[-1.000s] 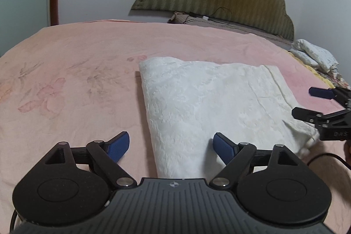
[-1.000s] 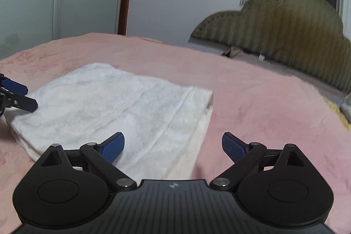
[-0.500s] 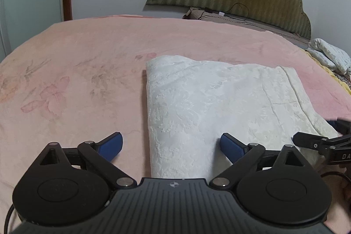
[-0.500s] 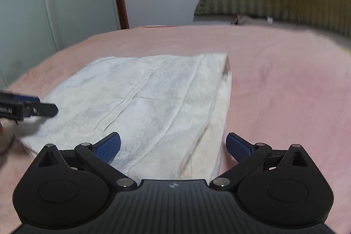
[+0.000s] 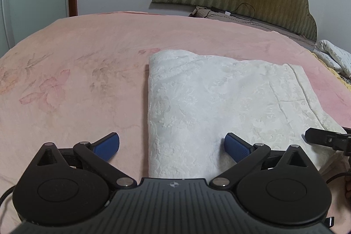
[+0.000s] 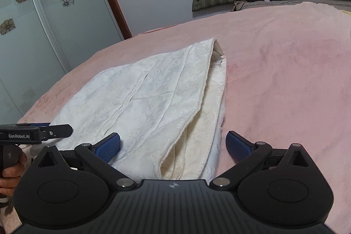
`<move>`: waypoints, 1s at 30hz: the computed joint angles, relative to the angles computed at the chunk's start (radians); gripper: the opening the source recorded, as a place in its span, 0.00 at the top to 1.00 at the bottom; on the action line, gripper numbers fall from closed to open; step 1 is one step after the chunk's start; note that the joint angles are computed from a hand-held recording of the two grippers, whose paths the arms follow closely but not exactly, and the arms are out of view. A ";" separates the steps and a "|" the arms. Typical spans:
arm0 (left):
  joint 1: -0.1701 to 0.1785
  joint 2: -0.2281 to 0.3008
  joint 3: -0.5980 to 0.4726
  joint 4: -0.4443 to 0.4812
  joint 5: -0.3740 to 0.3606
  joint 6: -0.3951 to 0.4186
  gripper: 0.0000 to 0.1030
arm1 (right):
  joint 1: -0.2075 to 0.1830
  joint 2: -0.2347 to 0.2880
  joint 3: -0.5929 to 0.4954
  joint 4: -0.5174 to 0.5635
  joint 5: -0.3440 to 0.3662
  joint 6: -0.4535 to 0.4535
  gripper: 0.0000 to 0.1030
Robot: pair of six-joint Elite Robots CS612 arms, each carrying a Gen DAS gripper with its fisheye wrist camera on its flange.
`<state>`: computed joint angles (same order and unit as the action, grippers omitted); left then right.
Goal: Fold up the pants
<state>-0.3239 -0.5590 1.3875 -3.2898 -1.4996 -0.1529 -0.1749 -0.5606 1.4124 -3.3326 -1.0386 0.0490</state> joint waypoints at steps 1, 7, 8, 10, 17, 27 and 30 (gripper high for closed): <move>0.000 0.002 0.001 -0.007 0.000 -0.003 0.00 | -0.001 0.002 -0.003 -0.003 0.007 0.011 0.00; 0.007 0.030 0.003 -0.101 -0.026 -0.045 0.00 | -0.032 0.033 -0.021 -0.077 0.120 0.166 0.00; 0.010 0.034 0.003 -0.111 -0.039 -0.060 0.00 | -0.040 0.045 -0.029 -0.103 0.150 0.215 0.00; 0.018 0.036 0.002 -0.116 -0.065 -0.083 0.00 | -0.054 0.069 -0.046 -0.170 0.206 0.318 0.00; 0.017 0.036 0.004 -0.123 -0.071 -0.092 0.00 | -0.044 0.056 -0.040 -0.132 0.171 0.271 0.00; 0.016 0.038 -0.002 -0.114 -0.064 -0.084 0.00 | -0.047 0.060 -0.041 -0.152 0.185 0.298 0.00; 0.016 0.038 -0.004 -0.113 -0.063 -0.082 0.00 | -0.048 0.060 -0.040 -0.152 0.186 0.299 0.00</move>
